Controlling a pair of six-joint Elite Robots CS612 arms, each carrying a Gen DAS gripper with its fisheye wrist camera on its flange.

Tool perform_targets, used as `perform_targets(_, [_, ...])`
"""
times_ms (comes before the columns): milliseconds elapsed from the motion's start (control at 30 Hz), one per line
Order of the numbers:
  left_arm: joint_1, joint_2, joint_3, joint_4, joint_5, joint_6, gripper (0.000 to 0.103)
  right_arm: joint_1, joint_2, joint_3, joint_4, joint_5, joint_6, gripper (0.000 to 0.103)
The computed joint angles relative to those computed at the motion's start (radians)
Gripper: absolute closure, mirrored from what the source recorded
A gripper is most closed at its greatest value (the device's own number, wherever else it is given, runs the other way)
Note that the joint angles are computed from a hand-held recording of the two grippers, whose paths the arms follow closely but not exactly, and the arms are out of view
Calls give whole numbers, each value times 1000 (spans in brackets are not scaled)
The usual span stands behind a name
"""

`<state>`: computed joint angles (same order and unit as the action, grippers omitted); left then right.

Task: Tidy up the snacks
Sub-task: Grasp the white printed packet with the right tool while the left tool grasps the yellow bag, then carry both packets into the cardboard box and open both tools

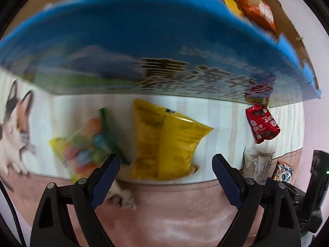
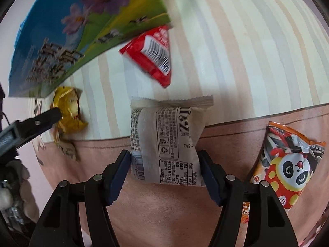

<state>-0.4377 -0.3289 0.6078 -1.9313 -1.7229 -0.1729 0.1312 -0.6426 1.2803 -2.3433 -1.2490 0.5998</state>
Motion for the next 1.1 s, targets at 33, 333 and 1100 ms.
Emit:
perform_targets(33, [1, 9, -12, 4, -6, 3, 21, 0, -1, 4, -10, -4, 13, 32])
perform_targets(333, [-10, -7, 42, -57, 15, -49, 53, 0, 30, -37, -31, -42, 48, 33])
perform_targets(1100, [-24, -105, 317, -51, -86, -47, 53, 21, 23, -16, 93, 50, -28, 35])
